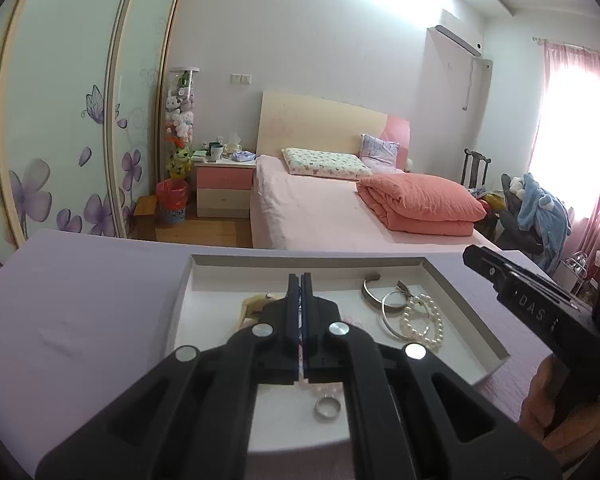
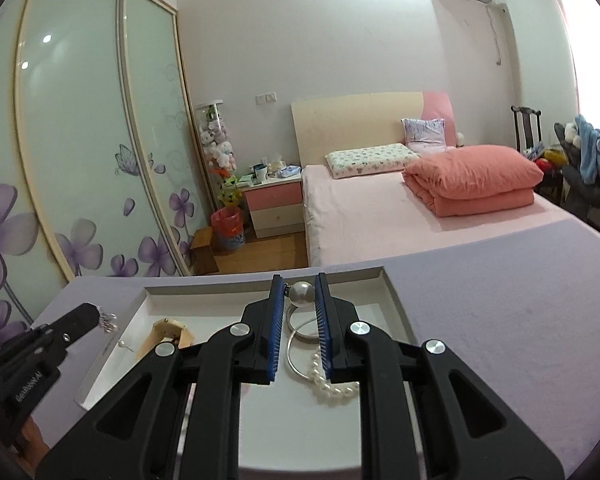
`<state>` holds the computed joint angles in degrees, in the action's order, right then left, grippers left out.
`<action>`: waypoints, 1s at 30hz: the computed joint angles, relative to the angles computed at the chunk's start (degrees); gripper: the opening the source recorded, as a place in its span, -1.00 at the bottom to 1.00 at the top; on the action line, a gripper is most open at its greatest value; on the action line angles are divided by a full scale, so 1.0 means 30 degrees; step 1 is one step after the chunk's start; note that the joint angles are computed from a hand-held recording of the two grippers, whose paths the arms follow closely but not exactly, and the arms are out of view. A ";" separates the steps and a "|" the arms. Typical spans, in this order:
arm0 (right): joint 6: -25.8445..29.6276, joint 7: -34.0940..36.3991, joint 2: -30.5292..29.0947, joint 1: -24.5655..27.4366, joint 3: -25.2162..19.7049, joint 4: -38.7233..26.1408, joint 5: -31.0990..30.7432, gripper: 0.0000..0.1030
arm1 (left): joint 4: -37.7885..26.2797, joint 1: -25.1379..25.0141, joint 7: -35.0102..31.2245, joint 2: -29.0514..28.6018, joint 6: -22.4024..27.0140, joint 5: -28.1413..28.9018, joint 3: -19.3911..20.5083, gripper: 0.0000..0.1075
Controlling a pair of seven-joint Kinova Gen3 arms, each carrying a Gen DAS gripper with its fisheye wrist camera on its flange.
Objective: Organize jewelry
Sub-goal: 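Open the left tool over the tray while the right tool releases the pearl stud, then withdraw both open tools back from the tray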
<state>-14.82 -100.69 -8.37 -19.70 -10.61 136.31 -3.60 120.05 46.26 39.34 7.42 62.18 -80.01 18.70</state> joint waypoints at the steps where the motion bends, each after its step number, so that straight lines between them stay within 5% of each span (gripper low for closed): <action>1: -0.0068 0.0166 0.0112 0.0086 -0.0094 0.0077 0.0032 -0.68 | 0.0124 -0.0112 0.0354 0.0096 -0.0245 -0.0259 -0.0098 -0.96; 14: 0.0692 0.3220 0.1010 0.0299 -0.0954 -0.0458 -0.2471 -0.64 | 0.0524 -0.0677 0.0987 0.0922 -0.1789 -0.0757 -0.0673 -0.94; 18: 0.0645 0.1595 0.0959 -0.0292 -0.0033 -0.0430 -0.1155 -0.03 | 0.0734 -0.0572 0.1533 0.0843 -0.1719 -0.0992 -0.0695 -0.71; 30: -0.0480 0.4616 0.0930 0.0838 -0.1457 -0.0047 -0.4638 0.36 | 0.0562 -0.0093 0.1852 0.1082 -0.0619 -0.0883 -0.0572 0.00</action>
